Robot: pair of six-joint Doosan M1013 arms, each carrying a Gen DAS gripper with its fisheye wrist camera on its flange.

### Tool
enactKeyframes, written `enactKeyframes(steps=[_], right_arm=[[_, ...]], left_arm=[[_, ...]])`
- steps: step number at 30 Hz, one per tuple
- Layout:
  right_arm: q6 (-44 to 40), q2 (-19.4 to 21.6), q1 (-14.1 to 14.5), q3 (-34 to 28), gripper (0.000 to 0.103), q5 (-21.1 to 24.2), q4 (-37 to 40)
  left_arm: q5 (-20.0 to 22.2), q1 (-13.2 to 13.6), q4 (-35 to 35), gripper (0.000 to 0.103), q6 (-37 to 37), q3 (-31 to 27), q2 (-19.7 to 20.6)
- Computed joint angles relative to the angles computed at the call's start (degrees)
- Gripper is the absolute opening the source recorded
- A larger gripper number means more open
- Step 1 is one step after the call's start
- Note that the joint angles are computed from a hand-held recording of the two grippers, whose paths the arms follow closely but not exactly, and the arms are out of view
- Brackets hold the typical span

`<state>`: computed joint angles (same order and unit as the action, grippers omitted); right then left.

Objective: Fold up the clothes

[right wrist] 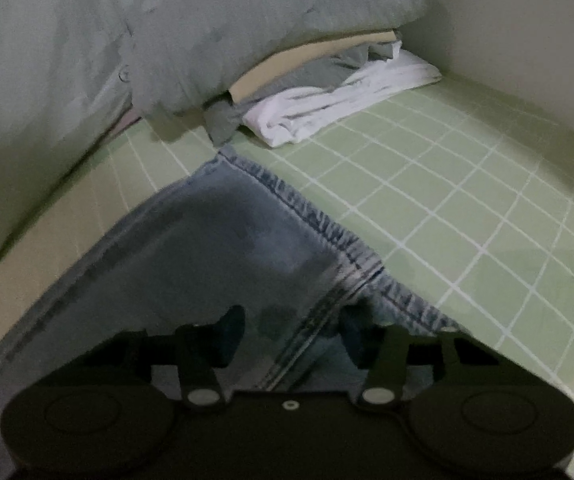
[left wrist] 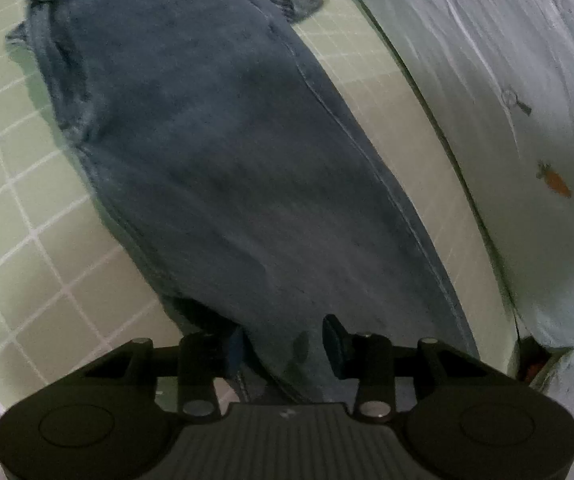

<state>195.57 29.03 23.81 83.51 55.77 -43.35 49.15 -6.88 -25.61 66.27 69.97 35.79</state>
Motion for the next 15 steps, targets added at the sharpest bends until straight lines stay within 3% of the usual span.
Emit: enactKeyframes(steps=[5,6,7,8,10,15], right_arm=[[-0.2,0.0,-0.4,0.3,0.05,-0.5,1.1],[-0.4,0.0,-0.4,0.2,0.05,-0.4,1.0],[-0.7,0.1,-0.4,0.2,0.05,-0.3,1.0],[-1.1,0.1,-0.4,0.1,0.045,-0.2,0.8],[-1.8,0.0,-0.3,0.4,0.016,-0.3,-0.2],[3.7,-2.3,0.6,2.9,0.01,-1.5,-8.0]], left_arm=[[0.0,-0.4,-0.3,0.042,-0.8,-0.1,0.8],[-0.6,-0.4,-0.5,0.036,-0.5,0.3,0.6],[-1.2,-0.4,-0.6,0.016,-0.1,0.6,0.4],[-1.5,-0.5,0.2,0.009,-0.4,0.7,0.2],[-2.5,-0.5,0.7,0.005,-0.9,1.5,-0.4],[-6.6,-0.3,-2.2,0.004,2.5,3.6,-2.4]])
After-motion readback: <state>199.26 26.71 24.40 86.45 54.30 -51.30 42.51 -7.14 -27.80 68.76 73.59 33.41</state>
